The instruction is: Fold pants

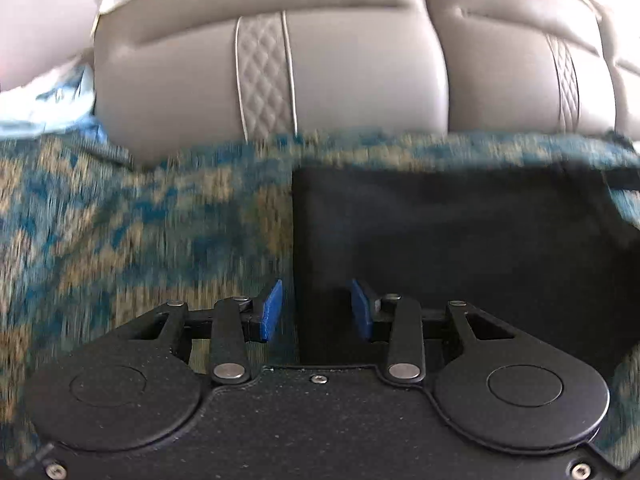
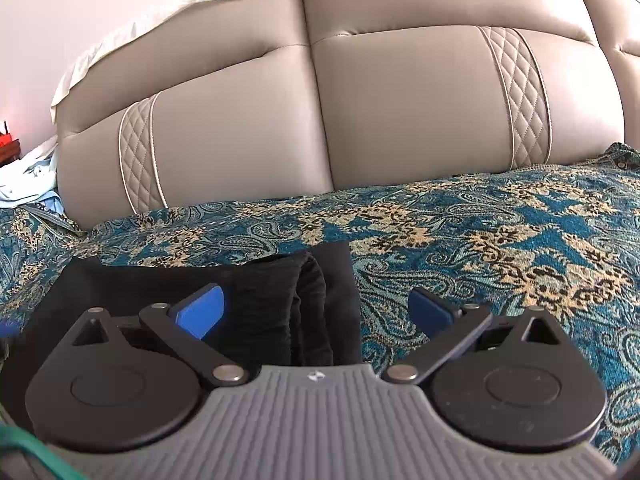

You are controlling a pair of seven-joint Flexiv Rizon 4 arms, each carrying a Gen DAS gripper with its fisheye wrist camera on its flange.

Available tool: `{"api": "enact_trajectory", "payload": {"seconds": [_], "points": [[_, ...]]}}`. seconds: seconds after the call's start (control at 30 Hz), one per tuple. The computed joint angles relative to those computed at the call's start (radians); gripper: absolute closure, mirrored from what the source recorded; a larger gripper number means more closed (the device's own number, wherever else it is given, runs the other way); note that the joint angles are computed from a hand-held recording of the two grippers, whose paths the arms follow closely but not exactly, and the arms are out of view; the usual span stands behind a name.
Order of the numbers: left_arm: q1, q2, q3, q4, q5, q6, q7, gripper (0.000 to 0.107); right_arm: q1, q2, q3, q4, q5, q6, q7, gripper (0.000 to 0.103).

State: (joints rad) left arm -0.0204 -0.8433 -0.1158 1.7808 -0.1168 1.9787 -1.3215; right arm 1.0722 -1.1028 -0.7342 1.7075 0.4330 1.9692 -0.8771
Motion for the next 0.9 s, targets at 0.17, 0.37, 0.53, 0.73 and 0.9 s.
{"api": "enact_trajectory", "payload": {"seconds": [0.17,0.37,0.53,0.73,0.9], "points": [[0.084,0.076,-0.070,0.168,0.079,0.033,-0.055,0.068,0.001,0.008,0.012,0.007,-0.003,0.002,-0.005,0.000],[0.226,0.155,-0.176,0.295,0.211,-0.030,-0.072,0.055,0.009,0.011,0.006,0.023,-0.026,-0.012,-0.018,0.000],[0.436,0.122,-0.387,0.267,0.260,-0.066,-0.086,0.041,0.005,0.001,0.003,0.021,-0.033,-0.005,-0.033,0.000],[0.389,0.039,-0.379,0.066,0.190,-0.123,-0.105,0.035,-0.010,0.002,0.016,0.008,-0.043,-0.017,-0.032,0.000],[0.305,-0.039,-0.339,-0.100,0.122,-0.196,-0.043,0.029,-0.043,0.016,0.053,-0.003,-0.065,-0.017,-0.034,0.000]]}}
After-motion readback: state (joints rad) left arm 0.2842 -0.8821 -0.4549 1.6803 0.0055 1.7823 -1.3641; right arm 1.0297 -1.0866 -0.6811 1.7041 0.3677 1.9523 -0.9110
